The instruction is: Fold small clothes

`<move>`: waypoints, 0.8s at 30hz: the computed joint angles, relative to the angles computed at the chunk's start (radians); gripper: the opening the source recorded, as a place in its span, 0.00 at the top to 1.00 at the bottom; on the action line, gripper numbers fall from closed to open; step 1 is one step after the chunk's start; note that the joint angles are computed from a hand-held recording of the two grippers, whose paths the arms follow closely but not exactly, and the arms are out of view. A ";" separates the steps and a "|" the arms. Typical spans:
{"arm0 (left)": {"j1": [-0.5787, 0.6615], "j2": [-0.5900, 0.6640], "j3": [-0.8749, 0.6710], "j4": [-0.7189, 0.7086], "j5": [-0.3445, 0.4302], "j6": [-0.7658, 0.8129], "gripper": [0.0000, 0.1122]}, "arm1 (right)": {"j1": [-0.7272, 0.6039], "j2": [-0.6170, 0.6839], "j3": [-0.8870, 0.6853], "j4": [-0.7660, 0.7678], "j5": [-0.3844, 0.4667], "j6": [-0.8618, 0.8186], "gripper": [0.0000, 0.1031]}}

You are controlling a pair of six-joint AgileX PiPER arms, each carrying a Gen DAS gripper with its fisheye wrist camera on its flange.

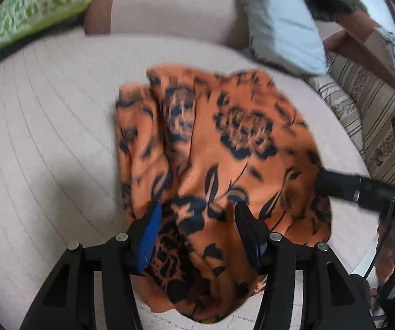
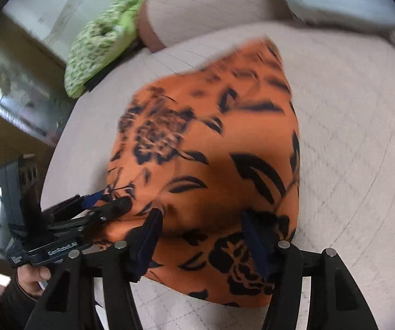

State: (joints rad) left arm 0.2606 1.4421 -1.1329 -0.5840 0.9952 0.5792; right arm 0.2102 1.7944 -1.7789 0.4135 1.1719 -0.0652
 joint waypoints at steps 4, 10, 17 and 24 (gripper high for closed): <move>-0.029 0.046 -0.005 0.037 -0.026 -0.035 0.49 | -0.031 0.040 -0.121 0.039 -0.033 0.005 0.28; 0.020 -0.002 0.006 0.031 -0.001 -0.037 0.45 | -0.061 0.206 -0.236 0.029 -0.012 0.092 0.27; 0.150 -0.292 0.106 0.087 -0.011 -0.058 0.24 | 0.065 -0.183 0.059 -0.199 -0.147 0.170 0.25; 0.180 -0.499 0.104 0.124 0.128 -0.146 0.15 | 0.313 -0.481 0.292 -0.591 -0.065 0.504 0.16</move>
State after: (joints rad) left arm 0.4404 0.9430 -1.0289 -0.4598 1.1232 0.4332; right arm 0.5233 1.3133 -1.4867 -0.1778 1.1074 0.4383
